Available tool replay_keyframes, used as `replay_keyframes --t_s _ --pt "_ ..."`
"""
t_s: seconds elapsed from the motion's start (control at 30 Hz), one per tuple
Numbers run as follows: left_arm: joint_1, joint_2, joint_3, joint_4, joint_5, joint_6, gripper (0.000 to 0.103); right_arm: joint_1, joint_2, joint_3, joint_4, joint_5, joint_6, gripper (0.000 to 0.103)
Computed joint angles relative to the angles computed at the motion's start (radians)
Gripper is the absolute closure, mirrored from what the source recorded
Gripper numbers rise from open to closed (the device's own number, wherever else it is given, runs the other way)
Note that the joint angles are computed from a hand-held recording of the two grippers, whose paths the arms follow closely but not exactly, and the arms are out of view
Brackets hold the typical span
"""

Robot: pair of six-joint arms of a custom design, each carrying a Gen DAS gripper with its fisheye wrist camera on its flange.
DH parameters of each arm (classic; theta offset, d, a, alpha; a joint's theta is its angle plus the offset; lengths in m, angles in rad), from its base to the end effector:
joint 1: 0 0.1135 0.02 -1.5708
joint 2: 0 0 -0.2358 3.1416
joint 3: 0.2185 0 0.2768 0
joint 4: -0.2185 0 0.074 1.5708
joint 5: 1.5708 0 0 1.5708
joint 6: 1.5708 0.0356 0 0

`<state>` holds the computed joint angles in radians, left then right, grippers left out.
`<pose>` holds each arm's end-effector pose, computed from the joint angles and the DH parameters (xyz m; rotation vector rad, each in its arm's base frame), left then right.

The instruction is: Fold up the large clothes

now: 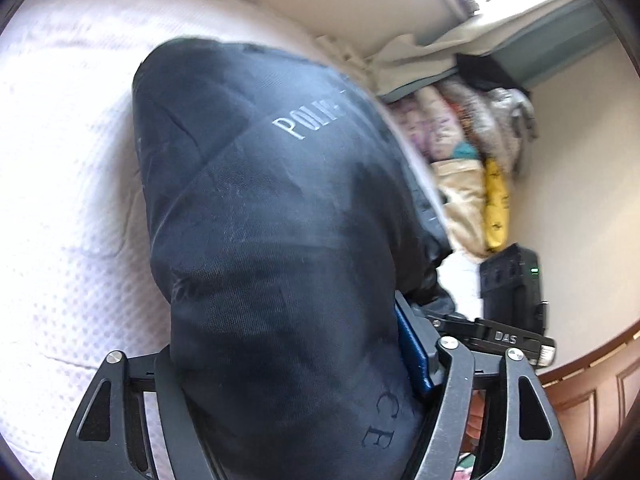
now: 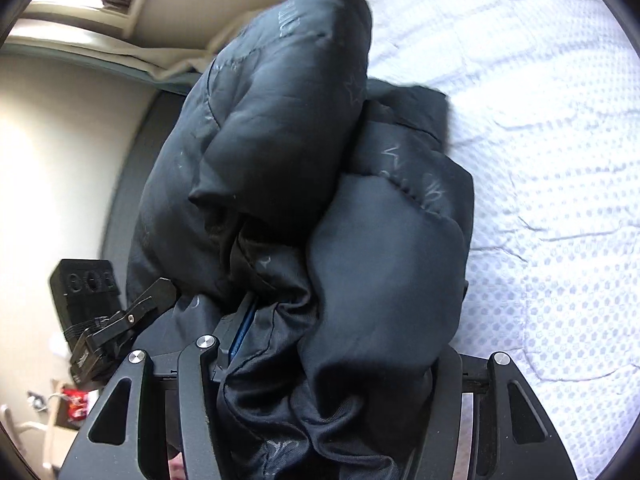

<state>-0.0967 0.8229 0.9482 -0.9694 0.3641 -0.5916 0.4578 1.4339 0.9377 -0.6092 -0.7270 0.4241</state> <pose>0.1894 -0.0311 0.2995 -0.4382 2.4419 -0.7464 0.2579 0.1534 0.1813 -0.2968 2.7697 1.2350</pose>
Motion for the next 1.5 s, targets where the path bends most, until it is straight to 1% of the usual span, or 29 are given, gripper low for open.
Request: replay_keyframes --t_s 0.07,0.1,0.17,0.27,0.3,0.33,0.4,0.43,0.5,0.53,0.57,0.6,0.63,0.67,0.77,0.83,0.97,1.03,1.07,1.1,1.17,1.2,1.3,1.4,1.5 --pt "0.009 -0.008 -0.019 -0.002 -0.006 0.011 0.025 0.015 0.016 -0.011 0.025 0.031 0.013 0.048" --pt "0.009 -0.005 -0.019 0.000 -0.009 0.014 0.025 0.015 0.022 -0.019 0.043 0.036 0.023 0.047" --pt "-0.007 0.011 -0.007 0.007 -0.030 0.009 0.025 -0.004 0.045 0.006 0.037 0.031 0.010 0.047" --pt "-0.011 0.016 -0.009 0.016 -0.050 0.006 0.025 0.029 -0.001 -0.031 0.058 0.061 0.042 0.047" --pt "-0.010 0.016 -0.013 0.019 -0.052 0.005 0.025 0.029 -0.005 -0.009 0.038 0.063 0.045 0.047" --pt "-0.010 0.020 -0.013 0.022 -0.053 0.001 0.024 0.035 -0.006 -0.011 0.045 0.069 0.053 0.047" --pt "-0.001 0.015 -0.019 0.017 -0.046 0.001 0.023 0.040 -0.011 -0.030 0.060 0.065 0.068 0.042" --pt "0.003 0.015 -0.018 0.011 -0.042 0.004 0.022 0.017 -0.052 -0.049 0.024 0.045 0.054 0.041" --pt "0.019 0.014 -0.015 -0.008 -0.029 0.014 0.017 -0.001 -0.071 -0.070 0.011 0.023 0.055 0.036" --pt "0.032 0.010 -0.014 -0.023 -0.022 0.018 0.014 0.000 -0.070 -0.065 0.006 0.025 0.056 0.034" --pt "0.045 0.006 -0.012 -0.039 -0.018 0.024 0.012 -0.001 -0.077 -0.062 -0.011 0.029 0.051 0.030" --pt "0.059 0.001 -0.010 -0.055 -0.013 0.032 0.011 -0.001 -0.085 -0.056 -0.032 0.035 0.046 0.027" --pt "0.073 -0.003 -0.004 -0.074 -0.010 0.038 0.009 -0.009 -0.094 -0.057 -0.050 0.035 0.035 0.026" --pt "0.075 -0.002 0.005 -0.087 -0.020 0.040 0.007 -0.009 -0.103 -0.049 -0.073 0.041 0.033 0.023" --pt "0.063 -0.008 0.036 -0.132 -0.061 0.046 0.007 -0.022 -0.126 -0.025 -0.125 0.042 0.033 0.022" --pt "0.030 -0.011 0.063 -0.162 -0.117 0.041 0.006 -0.038 -0.156 -0.011 -0.172 0.057 0.010 0.021" --pt "-0.092 -0.010 0.136 -0.231 -0.304 0.023 0.006 -0.055 -0.232 0.032 -0.278 0.130 -0.051 0.020" --pt "-0.173 0.001 0.180 -0.267 -0.423 0.006 0.006 -0.057 -0.269 0.044 -0.315 0.157 -0.069 0.020" --pt "-0.241 0.010 0.214 -0.295 -0.521 -0.010 0.006 -0.061 -0.294 0.048 -0.339 0.169 -0.080 0.020" --pt "-0.292 0.016 0.241 -0.317 -0.594 -0.022 0.006 -0.063 -0.314 0.051 -0.358 0.181 -0.086 0.020" --pt "-0.385 0.028 0.292 -0.358 -0.709 -0.050 0.006 -0.075 -0.365 0.058 -0.402 0.211 -0.111 0.020" --pt "-0.423 0.032 0.313 -0.376 -0.749 -0.068 0.005 -0.078 -0.386 0.063 -0.419 0.225 -0.119 0.020" --pt "-0.520 0.042 0.358 -0.425 -0.838 -0.121 0.004 -0.048 -0.442 0.101 -0.460 0.313 -0.116 0.020" --pt "-0.594 0.070 0.390 -0.469 -0.895 -0.162 0.004 -0.008 -0.495 0.129 -0.474 0.416 -0.112 0.020" --pt "-0.673 0.108 0.423 -0.521 -0.953 -0.221 0.004 0.020 -0.541 0.162 -0.478 0.482 -0.130 0.021"
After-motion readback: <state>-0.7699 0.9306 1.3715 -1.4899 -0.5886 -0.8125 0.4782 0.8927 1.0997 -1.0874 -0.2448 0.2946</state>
